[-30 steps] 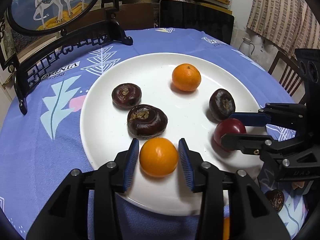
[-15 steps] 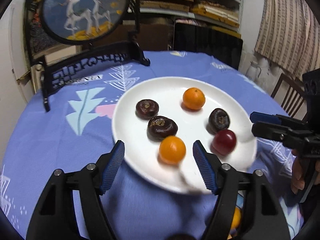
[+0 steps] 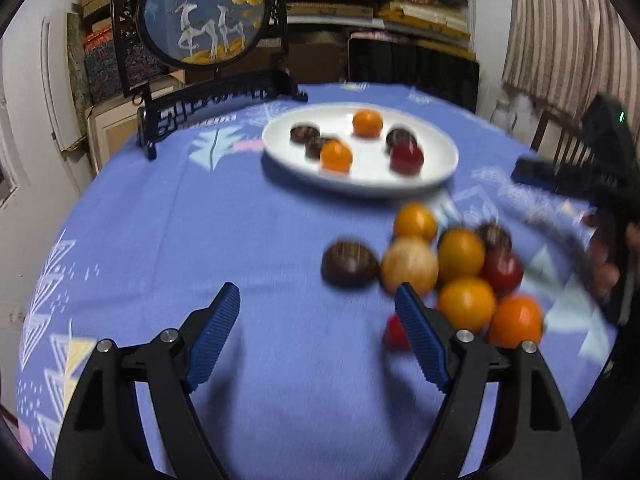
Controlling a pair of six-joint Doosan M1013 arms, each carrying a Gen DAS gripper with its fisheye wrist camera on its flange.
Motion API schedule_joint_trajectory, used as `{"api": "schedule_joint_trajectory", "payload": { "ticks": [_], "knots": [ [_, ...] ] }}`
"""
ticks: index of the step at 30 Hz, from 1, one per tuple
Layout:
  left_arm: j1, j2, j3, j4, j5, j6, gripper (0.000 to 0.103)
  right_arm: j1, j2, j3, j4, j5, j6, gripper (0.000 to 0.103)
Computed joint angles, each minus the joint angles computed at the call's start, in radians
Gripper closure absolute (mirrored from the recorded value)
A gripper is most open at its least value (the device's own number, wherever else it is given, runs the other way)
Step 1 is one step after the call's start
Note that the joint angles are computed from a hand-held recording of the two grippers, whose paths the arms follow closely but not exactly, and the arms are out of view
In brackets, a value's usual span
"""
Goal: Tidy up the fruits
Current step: 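Move both tools back toward the remaining fruit cluster, then grasp a red tomato with the left tool while the right tool grasps a dark brown fruit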
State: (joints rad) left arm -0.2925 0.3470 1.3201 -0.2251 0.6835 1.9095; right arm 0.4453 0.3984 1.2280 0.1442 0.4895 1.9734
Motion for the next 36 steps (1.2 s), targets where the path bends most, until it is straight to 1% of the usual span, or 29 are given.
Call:
{"api": "schedule_joint_trajectory", "payload": {
  "ticks": [2,3,6,8,12,14,15,16,20,21,24,25,26,28,29,31,33,36],
  "knots": [
    [-0.002,-0.005,0.011,-0.002,0.016,0.005,0.036,0.008,-0.006,0.008,0.014,0.004,-0.044,0.035],
    [-0.004,-0.012,0.023,-0.01,0.006,0.013,0.039,0.012,-0.007,0.009,0.015,0.011,-0.057,0.035],
    [-0.015,-0.028,0.043,-0.027,-0.018,0.042,0.041,0.019,-0.015,0.02,0.022,0.02,-0.086,0.035],
    [-0.019,-0.035,0.049,-0.053,-0.017,0.073,0.043,0.021,-0.021,0.029,0.031,0.017,-0.095,0.035],
    [-0.028,-0.04,0.056,-0.055,-0.02,0.092,0.044,0.018,-0.034,0.052,0.06,-0.002,-0.103,0.035],
    [-0.031,-0.036,0.053,-0.051,-0.008,0.095,0.05,0.017,-0.034,0.051,0.066,-0.004,-0.108,0.035],
    [-0.032,-0.031,0.048,-0.048,0.01,0.096,0.057,0.017,-0.032,0.049,0.064,-0.001,-0.11,0.035],
    [-0.034,-0.027,0.043,-0.046,0.023,0.094,0.059,0.018,-0.03,0.045,0.063,0.003,-0.112,0.035],
    [-0.04,-0.018,0.037,-0.042,0.035,0.092,0.061,0.02,-0.03,0.045,0.062,0.004,-0.121,0.035],
    [-0.041,-0.017,0.035,-0.043,0.034,0.094,0.063,0.02,-0.03,0.045,0.064,0.004,-0.123,0.035],
    [-0.045,-0.014,0.033,-0.043,0.018,0.099,0.063,0.02,-0.03,0.044,0.066,0.006,-0.127,0.035],
    [-0.044,-0.012,0.032,-0.052,0.017,0.102,0.066,0.02,-0.03,0.044,0.066,0.008,-0.13,0.035],
    [-0.042,-0.008,0.028,-0.065,0.026,0.112,0.073,0.02,-0.029,0.042,0.066,0.01,-0.134,0.035],
    [-0.035,-0.008,0.036,-0.11,0.016,0.141,0.073,0.021,-0.027,0.038,0.09,0.019,-0.174,0.035],
    [-0.031,-0.008,0.038,-0.136,0.017,0.155,0.073,0.021,-0.025,0.036,0.118,0.024,-0.219,0.035],
    [-0.022,-0.009,0.042,-0.186,0.022,0.183,0.073,0.026,-0.022,0.028,0.129,0.036,-0.265,0.035],
    [-0.016,-0.009,0.044,-0.209,0.023,0.184,0.073,0.031,-0.014,0.012,0.106,0.067,-0.271,0.037],
    [-0.011,-0.009,0.045,-0.221,0.026,0.185,0.073,0.041,0.003,-0.02,0.035,0.125,-0.229,0.037]
  ]
}}
